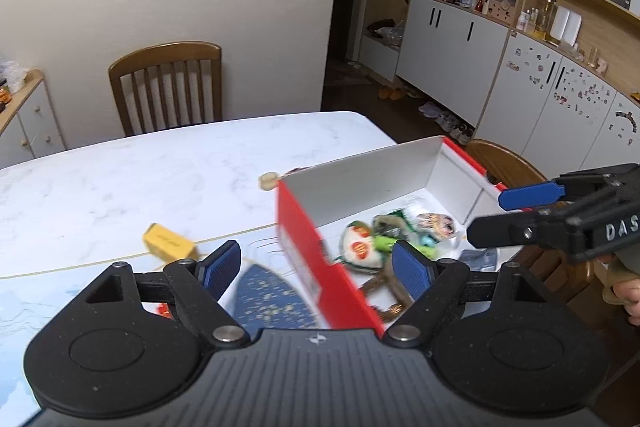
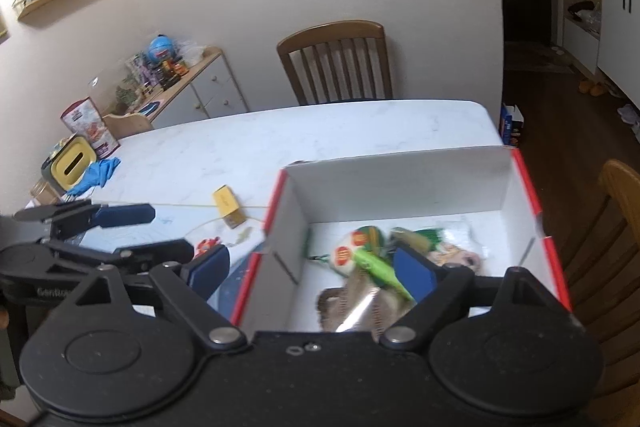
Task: Organize objects
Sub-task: 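Withdraw both tools from the shoebox toward the yellow box and dragon keychain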
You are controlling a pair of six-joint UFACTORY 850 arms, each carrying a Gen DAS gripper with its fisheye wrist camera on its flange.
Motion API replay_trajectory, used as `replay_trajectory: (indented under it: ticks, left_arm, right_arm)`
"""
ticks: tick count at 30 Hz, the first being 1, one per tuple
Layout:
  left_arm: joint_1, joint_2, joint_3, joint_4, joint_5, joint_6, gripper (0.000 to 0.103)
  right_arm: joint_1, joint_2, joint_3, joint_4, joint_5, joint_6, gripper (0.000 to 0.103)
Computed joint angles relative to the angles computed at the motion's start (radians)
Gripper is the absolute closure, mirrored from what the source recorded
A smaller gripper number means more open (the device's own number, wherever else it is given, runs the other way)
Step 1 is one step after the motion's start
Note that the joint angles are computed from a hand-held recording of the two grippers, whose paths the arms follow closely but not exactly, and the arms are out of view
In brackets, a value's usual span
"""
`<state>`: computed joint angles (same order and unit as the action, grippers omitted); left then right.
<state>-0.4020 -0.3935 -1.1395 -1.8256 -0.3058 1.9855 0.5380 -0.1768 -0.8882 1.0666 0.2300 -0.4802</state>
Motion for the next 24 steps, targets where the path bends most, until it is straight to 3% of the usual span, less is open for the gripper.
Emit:
replay_trajectory:
  ticks: [8, 11, 24]
  left_arm:
    - [0.096, -0.027, -0.023, 0.121, -0.062, -0.098, 0.016]
    - [0.125, -0.047, -0.045, 0.162, -0.072, -0.115, 0.0]
    - [0.232, -0.184, -0.197, 0.295, -0.152, -0.135, 0.0]
  right_arm:
    - [0.092, -0.087, -0.092, 0.136, 0.047, -0.132, 0.01]
    - [0.118, -0.124, -0.134, 0.182, 0.05, -0.189, 0.01]
    - [0.183, -0.316, -0.371, 0.584, 0.058, -0.631, 0.011]
